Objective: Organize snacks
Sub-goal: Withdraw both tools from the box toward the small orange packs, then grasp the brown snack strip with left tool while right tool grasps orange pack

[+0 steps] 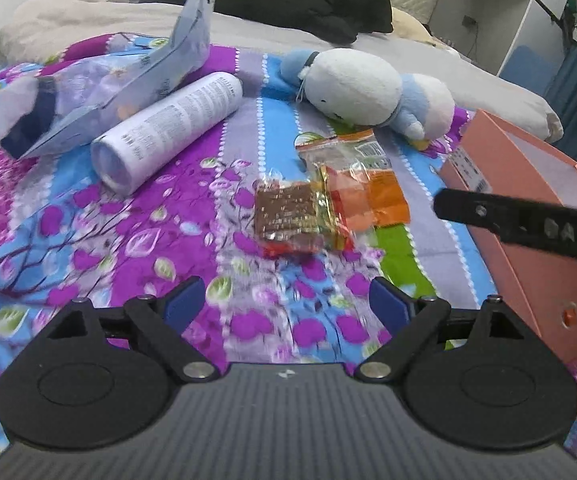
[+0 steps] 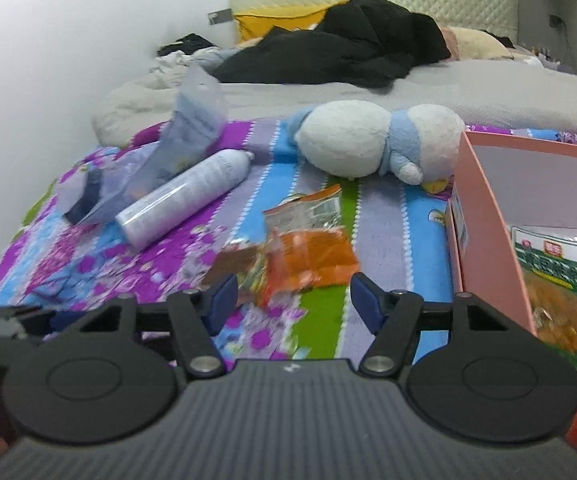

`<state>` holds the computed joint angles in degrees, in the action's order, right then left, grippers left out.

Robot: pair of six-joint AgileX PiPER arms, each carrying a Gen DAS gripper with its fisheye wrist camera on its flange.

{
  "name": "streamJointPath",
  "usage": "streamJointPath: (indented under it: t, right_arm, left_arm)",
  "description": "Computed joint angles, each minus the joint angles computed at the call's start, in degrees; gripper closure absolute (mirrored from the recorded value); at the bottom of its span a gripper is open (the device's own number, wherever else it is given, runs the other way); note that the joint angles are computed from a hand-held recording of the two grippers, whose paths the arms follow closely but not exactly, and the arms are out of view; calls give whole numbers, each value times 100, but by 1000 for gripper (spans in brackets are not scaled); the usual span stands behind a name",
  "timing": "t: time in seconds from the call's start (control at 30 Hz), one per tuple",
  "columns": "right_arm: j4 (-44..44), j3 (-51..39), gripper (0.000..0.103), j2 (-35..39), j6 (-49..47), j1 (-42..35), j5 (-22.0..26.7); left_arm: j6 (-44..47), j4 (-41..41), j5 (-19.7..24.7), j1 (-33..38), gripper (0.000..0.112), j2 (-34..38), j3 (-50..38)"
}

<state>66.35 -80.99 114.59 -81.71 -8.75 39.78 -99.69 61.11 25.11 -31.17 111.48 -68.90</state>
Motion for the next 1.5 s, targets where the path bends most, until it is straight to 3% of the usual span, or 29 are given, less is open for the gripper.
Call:
streamJointPath:
  t: [0.13, 0.23, 0.3, 0.57, 0.8, 0.97, 1.07, 1.1, 1.2, 1.3, 1.4, 1.5]
  right_arm:
    - [-664, -1044, 38, 718, 1092, 298, -108]
    - [-1275, -1717, 26, 1161, 2013, 511, -318]
    - [-1669, -2182, 26, 1472, 2577, 618, -337]
    - [-2491, -4006, 26, 2579, 4110, 767, 392]
    - [-2781, -5467, 26, 3448, 4808, 891, 1050]
    - [-2860, -6504, 25, 3982, 4832, 918, 1570]
    - [-2832, -6363, 37, 3890, 4736, 903, 1530]
    - [-2781, -6295, 41, 3847, 4719, 883, 1538]
    - [-2581, -5330, 48, 3321, 4297, 854, 1055]
    - [-2416, -4752, 58, 2982, 4064, 773, 867]
    - [-2365, -4170, 60, 2635, 3816, 722, 620]
    - [-2408, -3833, 60, 2454, 3723, 646, 649]
  left_arm:
    - [-3, 248, -346, 349, 21, 436, -371]
    - [64, 296, -510, 536, 21, 738, -658]
    - [212, 214, -622, 644, 22, 924, -856]
    - [842, -15, -973, 836, 31, 1449, -1388]
    - [1356, -216, -872, 833, 35, 1747, -1787]
    - [1317, -79, -678, 763, 49, 1792, -1863]
    - [1037, 102, -807, 769, 54, 1708, -1712]
    - [997, 115, -728, 738, 70, 1689, -1697]
    - [817, 90, -851, 777, 78, 1555, -1510]
    - [518, 201, -948, 765, 90, 1393, -1266]
    - [50, 447, -1127, 710, 102, 1208, -951]
    - [-972, 1178, -1385, 679, 102, 1002, -577]
